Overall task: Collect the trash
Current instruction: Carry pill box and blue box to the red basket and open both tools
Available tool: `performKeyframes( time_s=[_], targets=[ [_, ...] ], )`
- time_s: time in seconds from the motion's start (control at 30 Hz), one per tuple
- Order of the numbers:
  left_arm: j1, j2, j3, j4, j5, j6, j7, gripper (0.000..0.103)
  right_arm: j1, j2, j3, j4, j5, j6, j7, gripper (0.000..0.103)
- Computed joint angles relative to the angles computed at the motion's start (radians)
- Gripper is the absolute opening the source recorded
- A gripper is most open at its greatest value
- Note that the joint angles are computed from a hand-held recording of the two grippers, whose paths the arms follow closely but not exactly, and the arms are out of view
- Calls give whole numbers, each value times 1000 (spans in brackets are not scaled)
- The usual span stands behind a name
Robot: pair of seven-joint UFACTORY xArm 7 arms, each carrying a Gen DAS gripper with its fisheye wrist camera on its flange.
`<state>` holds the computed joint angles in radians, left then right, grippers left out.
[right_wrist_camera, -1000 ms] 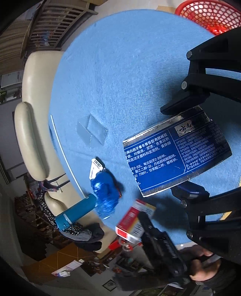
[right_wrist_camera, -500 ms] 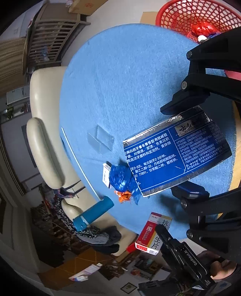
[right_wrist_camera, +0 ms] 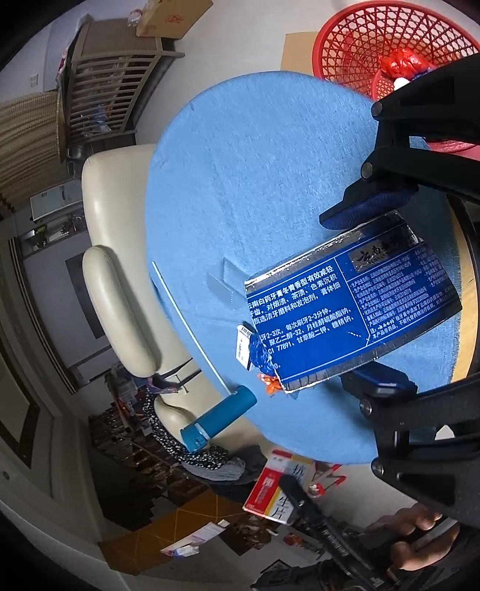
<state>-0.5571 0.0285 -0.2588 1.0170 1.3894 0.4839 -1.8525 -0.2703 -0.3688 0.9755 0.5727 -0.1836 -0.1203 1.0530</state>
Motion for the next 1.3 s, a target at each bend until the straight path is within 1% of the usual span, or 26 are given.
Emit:
performKeyframes(
  time_s=[0.17,0.27,0.37,0.4,0.47,0.53,0.6,0.7,0.83,1.03,1.1,1.17,1.27,1.3],
  targets=[
    [20,-20,9,-3,8,-43,-19,48,31,-18,-32,-32,18,-22,-1,70],
    [35,-28,12,-10,25,-92,-41,48,53,-39,-57,-55,39,-33,-3,70],
    [61,-27,25,-14,51,-195,-74,48,81,-57,-88,-76,59,-43,-8,70],
    [67,-25,27,-14,55,-213,-81,48,91,-65,-99,-85,66,-47,-10,70],
    [77,-21,31,-11,50,-250,-82,48,99,-76,-109,-96,78,-53,-16,70],
    [92,-13,42,-5,45,-319,-91,48,109,-81,-118,-108,91,-64,-21,70],
    [100,2,47,4,9,-364,-66,48,116,-87,-123,-121,106,-75,-26,70],
    [77,16,35,24,-54,-311,15,48,138,-102,-143,-149,129,-87,-34,70],
    [21,74,24,81,-119,-248,120,48,175,-135,-177,-195,162,-90,-32,70],
    [-76,177,44,183,-217,-217,267,48,236,-211,-243,-290,193,-78,-2,70],
    [-107,210,51,222,-248,-209,317,48,267,-251,-283,-330,196,-66,11,70],
    [-135,237,57,257,-280,-203,366,48,282,-289,-302,-361,197,-51,30,70],
    [-182,279,67,320,-322,-179,443,48,319,-368,-358,-417,185,-11,52,70],
    [-196,292,71,339,-335,-175,464,48,332,-408,-377,-438,179,16,58,70]
  ],
)
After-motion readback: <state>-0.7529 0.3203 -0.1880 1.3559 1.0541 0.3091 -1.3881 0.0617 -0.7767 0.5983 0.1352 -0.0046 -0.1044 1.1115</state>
